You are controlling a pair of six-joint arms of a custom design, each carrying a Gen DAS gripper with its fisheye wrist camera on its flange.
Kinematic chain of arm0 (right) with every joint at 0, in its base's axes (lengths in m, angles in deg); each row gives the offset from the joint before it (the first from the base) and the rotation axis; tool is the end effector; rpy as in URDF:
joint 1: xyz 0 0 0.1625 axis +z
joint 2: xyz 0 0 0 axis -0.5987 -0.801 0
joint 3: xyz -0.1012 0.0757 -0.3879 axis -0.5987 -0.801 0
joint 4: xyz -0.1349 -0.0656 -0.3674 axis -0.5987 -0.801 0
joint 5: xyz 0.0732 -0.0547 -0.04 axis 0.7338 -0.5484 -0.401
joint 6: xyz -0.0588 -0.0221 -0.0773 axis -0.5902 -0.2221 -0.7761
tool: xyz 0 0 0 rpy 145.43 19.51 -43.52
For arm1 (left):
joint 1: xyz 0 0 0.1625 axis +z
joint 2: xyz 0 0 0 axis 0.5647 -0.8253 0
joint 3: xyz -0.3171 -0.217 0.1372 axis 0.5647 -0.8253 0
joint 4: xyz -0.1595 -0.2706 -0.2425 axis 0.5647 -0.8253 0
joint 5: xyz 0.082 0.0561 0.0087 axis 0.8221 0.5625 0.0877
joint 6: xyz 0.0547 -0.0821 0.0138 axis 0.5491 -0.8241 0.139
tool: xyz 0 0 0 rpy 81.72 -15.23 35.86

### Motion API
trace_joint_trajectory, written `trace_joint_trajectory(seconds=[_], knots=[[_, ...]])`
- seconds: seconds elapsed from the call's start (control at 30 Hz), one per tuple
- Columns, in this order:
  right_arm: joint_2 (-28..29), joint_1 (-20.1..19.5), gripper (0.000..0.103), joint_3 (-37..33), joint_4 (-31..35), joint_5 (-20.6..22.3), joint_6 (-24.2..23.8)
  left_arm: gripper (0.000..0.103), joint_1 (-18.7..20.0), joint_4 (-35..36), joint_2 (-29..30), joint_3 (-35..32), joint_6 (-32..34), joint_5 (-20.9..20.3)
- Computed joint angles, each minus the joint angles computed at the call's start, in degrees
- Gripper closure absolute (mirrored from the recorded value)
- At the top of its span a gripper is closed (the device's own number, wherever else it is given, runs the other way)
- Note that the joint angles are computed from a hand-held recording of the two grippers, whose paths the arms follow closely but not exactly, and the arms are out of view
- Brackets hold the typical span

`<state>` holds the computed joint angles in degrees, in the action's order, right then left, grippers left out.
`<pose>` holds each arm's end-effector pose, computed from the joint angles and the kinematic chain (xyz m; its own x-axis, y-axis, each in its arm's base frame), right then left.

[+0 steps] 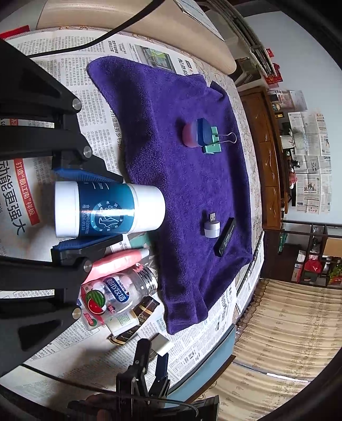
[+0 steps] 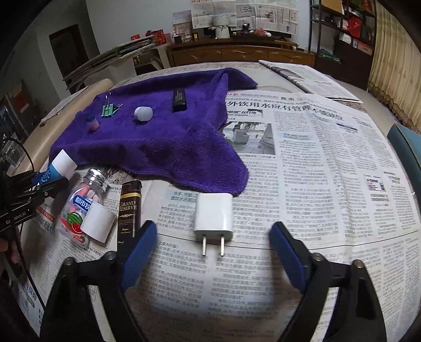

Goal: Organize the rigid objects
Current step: 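Grasp the white charger plug with the right tool while the left tool holds the stick, then carry deodorant stick and charger plug onto the purple towel and open both tools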

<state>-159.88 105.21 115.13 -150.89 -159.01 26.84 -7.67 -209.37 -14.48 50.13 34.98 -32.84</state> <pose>-0.0635 -0.4710 0.3452 -0.7246 -0.3268 0.6068 -0.5559 0.7976 -0.2343 -0.3641 -0.4168 -0.0548 -0.7311 0.1525 -0.6650 0.5088 0.7713 -0.3825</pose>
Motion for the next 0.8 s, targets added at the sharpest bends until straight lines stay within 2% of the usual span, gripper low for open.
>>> trace_joint_trajectory(seconds=[0.13, 0.2, 0.33, 0.43, 0.5, 0.67, 0.8], knots=[[0.19, 0.02, 0.039, 0.61, -2.16, 0.19, -0.38, 0.069, 0.06, 0.23, -0.35, 0.20, -0.15, 0.04], [0.54, 0.19, 0.049, 1.17, -4.33, -0.30, -1.03, 0.069, 0.05, 0.07, -0.54, 0.37, -0.38, 0.06], [1.20, 0.62, 0.059, 2.03, -7.90, -1.36, -2.80, 0.069, 0.10, 1.07, -0.67, 0.24, -1.09, 0.45], [1.15, 0.49, 0.076, 2.41, -8.41, -0.54, -3.33, 0.069, 0.33, 1.22, -0.70, 0.29, -1.28, 0.25], [1.19, 0.57, 0.076, 2.63, -8.88, -0.61, -3.91, 0.069, 0.32, 1.85, -0.70, 0.24, -1.74, 0.60], [-0.36, -0.21, 0.076, 1.18, -2.71, 1.38, -1.79, 0.069, -0.06, 2.20, -1.11, 0.58, -2.22, 1.13], [-2.01, 0.03, 0.076, 1.30, -1.49, 2.72, -2.09, 0.069, -0.16, 2.56, -1.49, 0.56, -2.27, 0.84]])
